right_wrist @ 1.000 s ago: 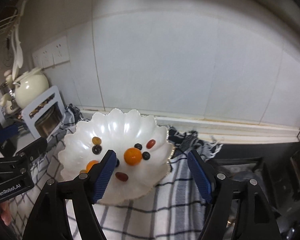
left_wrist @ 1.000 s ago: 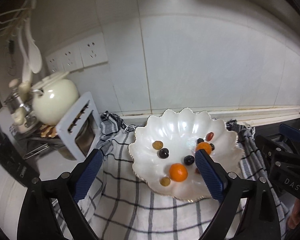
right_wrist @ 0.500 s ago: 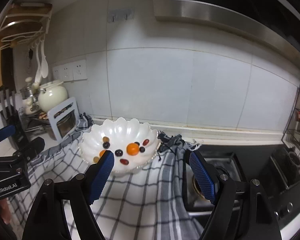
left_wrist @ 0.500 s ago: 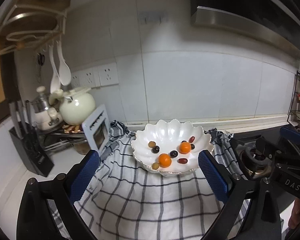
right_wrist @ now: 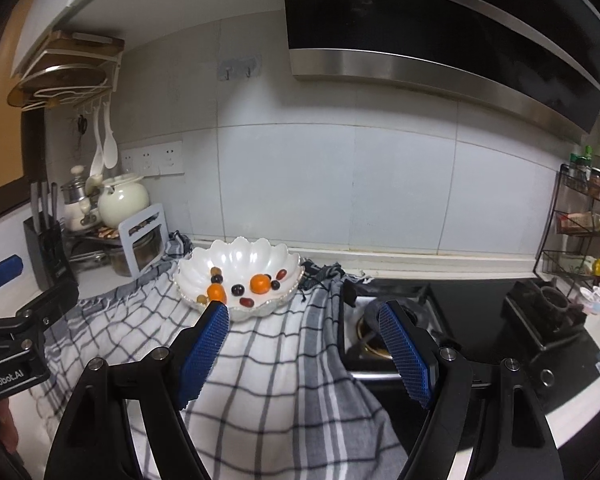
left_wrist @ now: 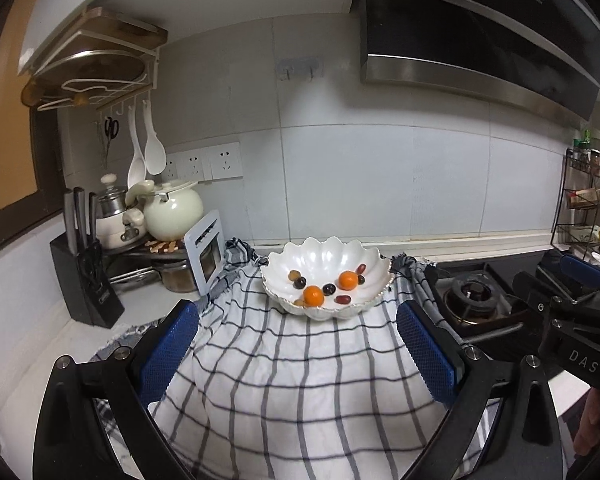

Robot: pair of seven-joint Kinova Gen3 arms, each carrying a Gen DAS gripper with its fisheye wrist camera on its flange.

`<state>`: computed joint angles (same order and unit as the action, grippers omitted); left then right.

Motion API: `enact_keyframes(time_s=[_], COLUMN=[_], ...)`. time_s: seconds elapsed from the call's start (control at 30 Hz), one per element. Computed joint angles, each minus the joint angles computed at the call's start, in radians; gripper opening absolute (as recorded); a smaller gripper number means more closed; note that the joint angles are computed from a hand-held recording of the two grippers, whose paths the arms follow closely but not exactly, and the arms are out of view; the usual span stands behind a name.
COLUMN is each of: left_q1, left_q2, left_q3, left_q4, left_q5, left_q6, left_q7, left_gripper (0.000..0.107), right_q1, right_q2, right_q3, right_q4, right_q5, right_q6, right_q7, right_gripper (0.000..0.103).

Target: Organize fruits

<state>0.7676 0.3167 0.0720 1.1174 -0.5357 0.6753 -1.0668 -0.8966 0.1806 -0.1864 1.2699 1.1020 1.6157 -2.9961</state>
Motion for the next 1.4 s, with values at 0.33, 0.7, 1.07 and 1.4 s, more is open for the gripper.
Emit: enact_keyframes(time_s=[0.33, 0.7, 1.07, 1.4], left_q1=[0.015, -0.008, -0.029, -0.041], left_q2=[-0.115, -0.179, -0.207, -0.218], left_q3=[0.033, 0.104, 0.148, 0.164], left_q4=[0.165, 0.245, 0.28, 0.289], left_q5=[-0.102, -0.183, -0.211, -0.23], left_q6=[-0.041, -0.038, -0.034, -0.038], left_q7=[0.103, 0.174, 0.211, 0.235], left_gripper=[0.102, 0.103, 0.103, 0.103], right_q1=[-0.084, -0.129, -0.145, -0.154], right_q2=[-0.025, -0.038, -0.05, -0.046], right_q3=[-0.056, -0.094, -0.115, -0.119], right_q4=[0.025, 0.045, 0.062, 0.058], right_q5=[0.015, 0.012, 0.008, 0.015], right_q6=[0.117, 0.184, 0.211, 0.224], right_q7=[-0.075, -0.12, -0.149, -0.151], right_gripper=[0.079, 0.079, 0.079, 0.079])
